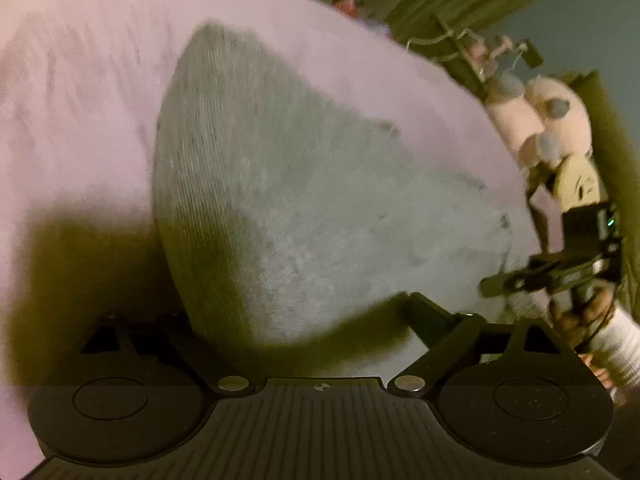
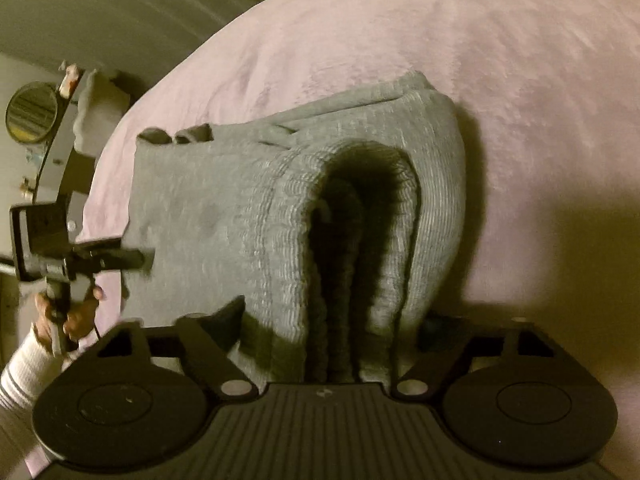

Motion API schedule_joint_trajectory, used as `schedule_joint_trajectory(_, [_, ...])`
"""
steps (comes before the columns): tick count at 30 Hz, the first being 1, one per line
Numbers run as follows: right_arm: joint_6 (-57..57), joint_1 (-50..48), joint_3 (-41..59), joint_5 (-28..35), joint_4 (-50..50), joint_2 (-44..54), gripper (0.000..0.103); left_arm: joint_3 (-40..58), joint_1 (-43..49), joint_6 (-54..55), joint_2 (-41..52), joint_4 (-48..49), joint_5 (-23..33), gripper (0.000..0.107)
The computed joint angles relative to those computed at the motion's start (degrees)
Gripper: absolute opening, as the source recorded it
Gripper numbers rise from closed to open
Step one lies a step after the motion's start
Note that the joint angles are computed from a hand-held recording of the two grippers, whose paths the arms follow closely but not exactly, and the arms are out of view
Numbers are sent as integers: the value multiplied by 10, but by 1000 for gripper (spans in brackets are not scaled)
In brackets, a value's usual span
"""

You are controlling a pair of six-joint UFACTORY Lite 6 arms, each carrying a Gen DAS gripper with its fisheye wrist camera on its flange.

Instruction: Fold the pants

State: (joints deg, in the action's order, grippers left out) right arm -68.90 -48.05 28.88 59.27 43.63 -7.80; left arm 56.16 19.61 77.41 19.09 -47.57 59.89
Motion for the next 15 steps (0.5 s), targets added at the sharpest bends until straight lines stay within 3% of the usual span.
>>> schedule_joint_trajectory(4, [-12,-10,7,1,8,26,77,7,-28,-5,15,-8,-6,103])
schedule_joint_trajectory(9, [-14,-22,1,-10,31,42,80,14,-38,-104,20,-31,-15,101])
schedule_joint_trajectory(11, [1,-22,-15,-16,30,6,78,-29,-45,-89,-32,-39,-43,60])
schedule_joint_trajectory(12, [11,-13,-33,-26,33,-24,73,-43,-51,-80,-52,-33,-46,43])
schedule_joint_trajectory(15, [41,2,-83,-34,35,-133,59,-98,-56,-76,-143,-36,-59,36])
